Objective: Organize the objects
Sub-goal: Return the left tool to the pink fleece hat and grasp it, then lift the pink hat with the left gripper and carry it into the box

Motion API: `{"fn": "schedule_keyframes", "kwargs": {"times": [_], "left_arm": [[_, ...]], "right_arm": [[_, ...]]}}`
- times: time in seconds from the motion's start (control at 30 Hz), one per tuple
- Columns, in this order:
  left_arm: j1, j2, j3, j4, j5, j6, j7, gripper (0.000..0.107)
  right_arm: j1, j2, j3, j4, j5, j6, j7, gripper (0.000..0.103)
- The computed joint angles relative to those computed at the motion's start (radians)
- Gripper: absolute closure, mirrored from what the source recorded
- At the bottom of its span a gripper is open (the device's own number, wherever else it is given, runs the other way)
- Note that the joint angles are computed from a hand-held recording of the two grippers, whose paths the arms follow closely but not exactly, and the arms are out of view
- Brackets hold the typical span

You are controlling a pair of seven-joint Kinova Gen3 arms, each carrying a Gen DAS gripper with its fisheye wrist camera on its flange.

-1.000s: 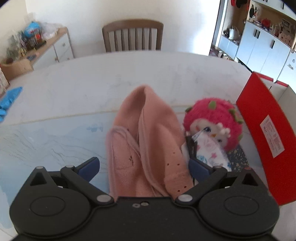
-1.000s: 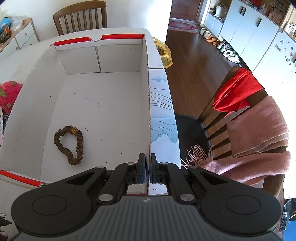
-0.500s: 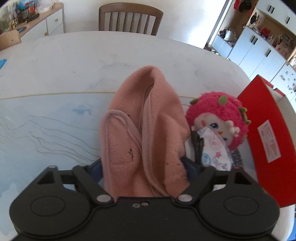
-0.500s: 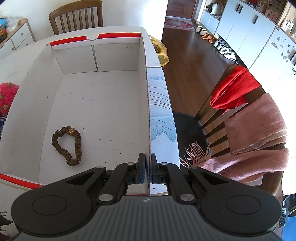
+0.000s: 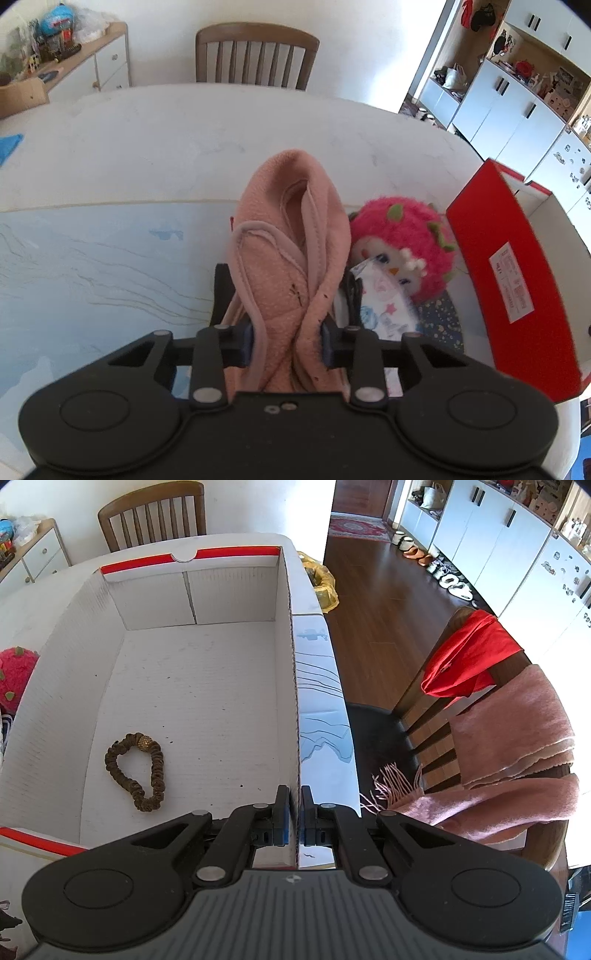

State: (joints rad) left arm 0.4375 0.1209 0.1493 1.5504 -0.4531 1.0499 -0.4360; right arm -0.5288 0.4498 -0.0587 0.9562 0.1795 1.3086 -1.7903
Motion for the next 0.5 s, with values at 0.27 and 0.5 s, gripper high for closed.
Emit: {"fn": "schedule_keyframes", "kwargs": {"times": [0.27, 0.5], "left_arm": [[0.051, -0.018, 0.033, -0.12, -0.069, 0.168, 0.04, 0.077], [0.102, -0.008, 0.054, -0.223, -0.126, 0.249, 0.052, 0.077]], "right_arm": [[0.021, -0.017, -0.011, 0.034, -0.022, -0.04, 0.03, 0.098], [0.04, -0.026, -0.017, 0.043, -0.052, -0.055, 0.047, 0.098]]}}
